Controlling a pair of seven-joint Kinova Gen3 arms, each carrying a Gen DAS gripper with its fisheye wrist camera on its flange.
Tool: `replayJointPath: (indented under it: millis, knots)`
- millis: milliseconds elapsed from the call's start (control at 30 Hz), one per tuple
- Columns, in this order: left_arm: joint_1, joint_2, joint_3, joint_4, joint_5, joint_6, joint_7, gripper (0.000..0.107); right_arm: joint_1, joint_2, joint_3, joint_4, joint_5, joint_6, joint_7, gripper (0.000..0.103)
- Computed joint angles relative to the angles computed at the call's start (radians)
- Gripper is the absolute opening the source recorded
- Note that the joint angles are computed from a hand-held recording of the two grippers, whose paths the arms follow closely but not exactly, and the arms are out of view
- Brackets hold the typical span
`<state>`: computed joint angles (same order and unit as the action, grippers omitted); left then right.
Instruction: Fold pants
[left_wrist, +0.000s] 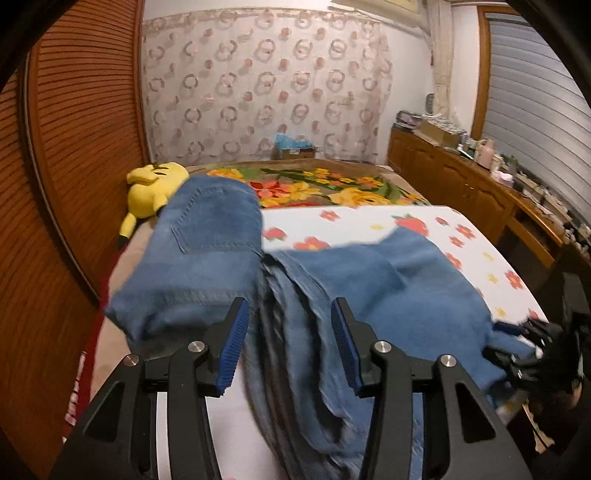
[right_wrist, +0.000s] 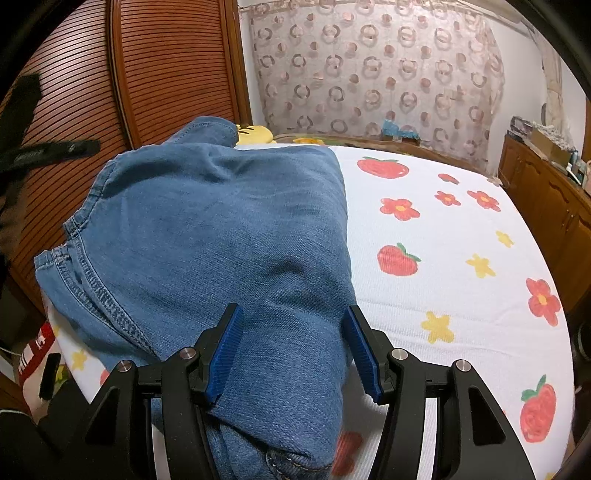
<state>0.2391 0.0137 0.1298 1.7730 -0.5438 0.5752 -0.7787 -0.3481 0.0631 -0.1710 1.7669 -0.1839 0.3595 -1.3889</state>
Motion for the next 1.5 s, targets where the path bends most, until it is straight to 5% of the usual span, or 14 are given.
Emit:
replayJointPath:
  millis: [200,300,433,633,800,933,1100,1167,1333,1500]
  knots:
    - [0.046,-0.017,0.041,0.078,-0.052,-0.002,0.081,0.047,0.002,-0.02,0.004,-0.007,-0.004,0.042,0.013,0.059]
    - [0.057,-0.018,0.05,0.101,-0.042,-0.002,0.079,0.039,0.002,-0.041,0.008,0.001,-0.003,0.051,0.02,0.059]
    - [0.084,-0.011,0.063,0.115,-0.105,0.027,0.134,0.007,0.006,-0.054,0.016,0.014,-0.034,0.059,0.057,0.059]
    - [0.054,-0.131,0.087,0.167,-0.099,-0.049,0.178,0.007,0.028,-0.051,0.03,0.015,-0.147,0.075,0.165,0.059]
    - [0.016,-0.134,0.164,0.145,-0.091,0.041,0.174,0.007,0.037,-0.061,0.036,0.021,-0.19,0.072,0.203,0.059]
    - [0.019,-0.097,0.157,0.156,-0.081,0.057,0.188,0.007,0.043,-0.074,0.045,0.035,-0.227,0.076,0.234,0.059]
    - [0.043,-0.084,0.144,0.156,-0.113,0.068,0.245,0.022,0.048,-0.076,0.055,0.041,-0.244,0.092,0.246,0.059]
    - [0.051,-0.084,0.15,0.154,-0.157,0.078,0.285,0.041,0.053,-0.076,0.059,0.044,-0.262,0.098,0.257,0.059]
    - [0.058,-0.089,0.14,0.142,-0.16,0.04,0.277,0.068,0.053,-0.076,0.056,0.044,-0.256,0.102,0.238,0.059]
    - [0.08,-0.06,0.158,0.115,-0.224,0.028,0.328,0.069,0.058,-0.068,0.057,0.046,-0.291,0.108,0.258,0.059]
